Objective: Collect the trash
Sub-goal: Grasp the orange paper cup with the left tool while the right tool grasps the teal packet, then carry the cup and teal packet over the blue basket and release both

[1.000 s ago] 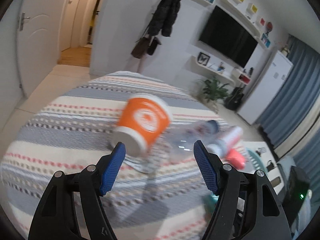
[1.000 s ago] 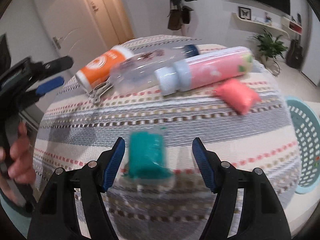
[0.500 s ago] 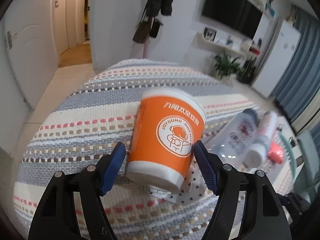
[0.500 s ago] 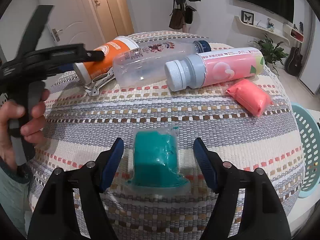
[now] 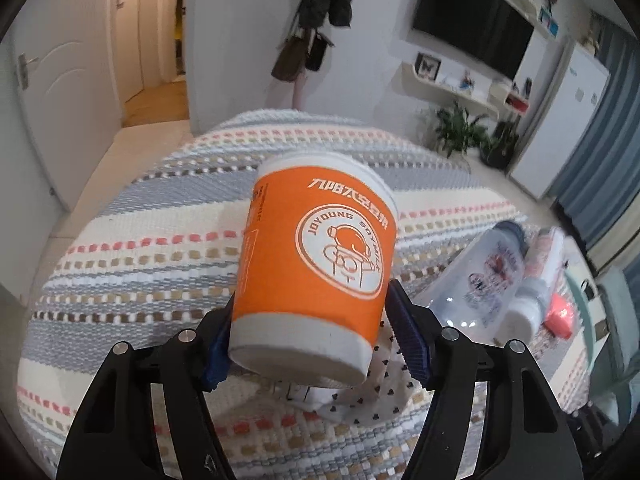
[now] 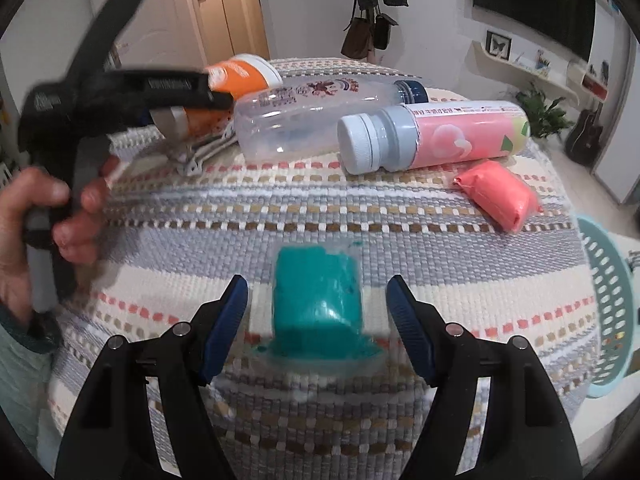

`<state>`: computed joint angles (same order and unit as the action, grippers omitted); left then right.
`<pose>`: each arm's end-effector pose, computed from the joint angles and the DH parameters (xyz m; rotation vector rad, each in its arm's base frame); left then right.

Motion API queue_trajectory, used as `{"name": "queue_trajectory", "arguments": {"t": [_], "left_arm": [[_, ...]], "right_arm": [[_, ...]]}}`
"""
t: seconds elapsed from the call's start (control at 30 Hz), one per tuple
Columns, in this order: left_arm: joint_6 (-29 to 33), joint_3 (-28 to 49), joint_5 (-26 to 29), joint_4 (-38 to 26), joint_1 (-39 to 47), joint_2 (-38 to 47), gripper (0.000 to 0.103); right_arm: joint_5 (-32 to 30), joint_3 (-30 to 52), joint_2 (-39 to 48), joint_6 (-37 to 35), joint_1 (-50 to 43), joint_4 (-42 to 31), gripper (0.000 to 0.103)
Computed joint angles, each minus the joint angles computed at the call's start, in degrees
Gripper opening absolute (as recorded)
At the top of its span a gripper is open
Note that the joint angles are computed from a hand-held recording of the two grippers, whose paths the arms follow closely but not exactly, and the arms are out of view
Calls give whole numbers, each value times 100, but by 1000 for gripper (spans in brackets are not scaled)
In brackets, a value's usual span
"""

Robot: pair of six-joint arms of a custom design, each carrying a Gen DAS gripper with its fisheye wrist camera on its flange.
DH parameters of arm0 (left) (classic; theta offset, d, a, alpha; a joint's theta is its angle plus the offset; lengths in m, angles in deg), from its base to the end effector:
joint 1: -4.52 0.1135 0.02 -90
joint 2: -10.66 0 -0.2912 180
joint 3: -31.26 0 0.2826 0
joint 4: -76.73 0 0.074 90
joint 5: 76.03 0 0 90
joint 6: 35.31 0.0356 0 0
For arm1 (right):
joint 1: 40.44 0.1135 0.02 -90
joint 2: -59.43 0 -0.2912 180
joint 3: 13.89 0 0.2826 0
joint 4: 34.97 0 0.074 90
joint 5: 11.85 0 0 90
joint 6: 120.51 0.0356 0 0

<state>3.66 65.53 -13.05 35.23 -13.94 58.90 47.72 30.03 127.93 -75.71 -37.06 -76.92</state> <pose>0.1571 -0.0354 0.1754 -0.8411 2.2429 0.0485 0.2105 0.0305 0.1709 -1.1754 2.2557 0.4569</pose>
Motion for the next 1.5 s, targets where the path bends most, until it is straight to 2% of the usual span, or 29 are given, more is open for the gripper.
{"name": "queue_trajectory", "arguments": {"t": [0.03,0.1,0.13,0.2,0.4,0.5,0.63,0.77,0.97,1.17,1.37,1.5], "left_arm": [[-135,5,-138,-151,-152,-173,65],[-442,78,-480,-603,-487,-534,66],[-616,134,-633,-793,-662,-626,65],[-1035,279,-1005,-1211,-1105,-800,66],[-1900,848,-1739,-1860,-2170,-520,66],[-1702,879,-1512,-1546,-2203,-588,66],[-1733,1101,-1611,-1197,-2573,-118,66],[-1316,1274,-1244,-430,-2646,297,66],[-677,2137,-1061,380,-2756,1783,66],[-100,3025,-607,1125,-2625,3201,66],[338,4214,-155,1275,-2574,4629,66],[539,4898,99,1338,-2573,5484,66]], "right_arm": [[76,-110,-163,6,30,83,68],[148,-237,-374,63,86,226,59],[163,-269,-417,42,119,225,49],[209,-290,-437,35,138,224,39],[-192,-263,-605,-183,-292,-15,37],[-413,5,-457,-354,-651,-215,37],[-864,563,-175,-534,-1324,-471,37],[-1231,1107,227,-552,-1946,-538,37],[-1623,2084,1205,-473,-2723,-581,37],[-1714,3053,2168,-105,-3071,-423,37],[-1744,4087,3266,167,-3395,-481,37],[-1644,4839,4081,280,-3504,-839,37]]}}
